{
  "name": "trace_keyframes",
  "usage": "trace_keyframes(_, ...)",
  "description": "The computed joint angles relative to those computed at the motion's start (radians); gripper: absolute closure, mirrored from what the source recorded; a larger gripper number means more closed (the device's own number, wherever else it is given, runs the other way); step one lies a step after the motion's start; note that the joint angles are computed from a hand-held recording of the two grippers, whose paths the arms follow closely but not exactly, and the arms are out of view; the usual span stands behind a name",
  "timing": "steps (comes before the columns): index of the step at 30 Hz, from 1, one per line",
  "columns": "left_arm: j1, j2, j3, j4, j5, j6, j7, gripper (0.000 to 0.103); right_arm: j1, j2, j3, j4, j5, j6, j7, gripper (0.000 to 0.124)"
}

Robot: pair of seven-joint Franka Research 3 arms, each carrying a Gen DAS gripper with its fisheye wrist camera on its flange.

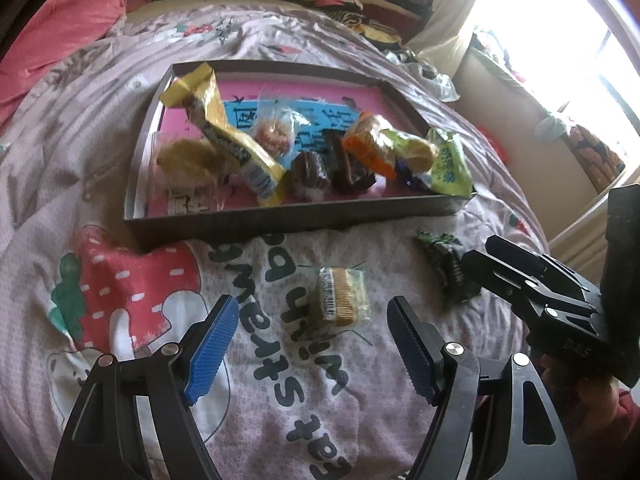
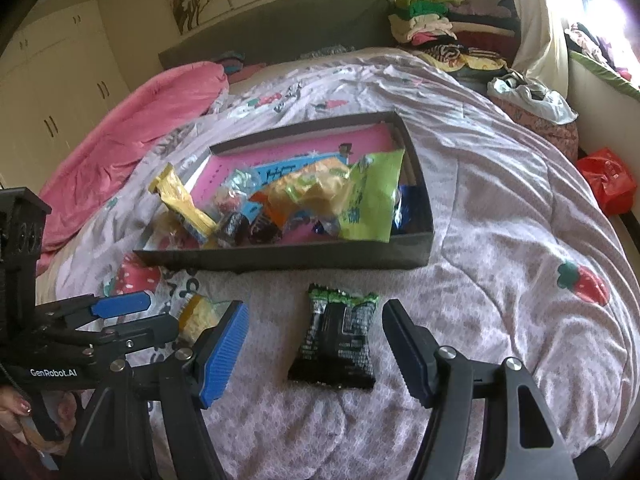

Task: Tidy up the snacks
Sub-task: 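Grasp the black-and-green packet with right gripper while left grasps the yellow wrapped cake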

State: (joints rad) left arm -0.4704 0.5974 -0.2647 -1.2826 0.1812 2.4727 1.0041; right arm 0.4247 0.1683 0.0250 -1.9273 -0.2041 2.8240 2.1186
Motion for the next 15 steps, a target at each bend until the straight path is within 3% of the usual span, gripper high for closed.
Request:
trace_keyframes(10, -0.013, 0.021, 0.012, 0.001, 0.024, 0.015, -0.015, 0.025, 0.008, 0.032, -0.013, 0.021, -0.035, -0.071, 0.039, 0.055)
trace_keyframes(15, -0.019, 0.025, 0.015, -0.006, 0.037, 0.041, -0.022, 0.025, 0.030, 0.053, -0.032, 0.045, -0.113, -0.104, 0.083, 0.055)
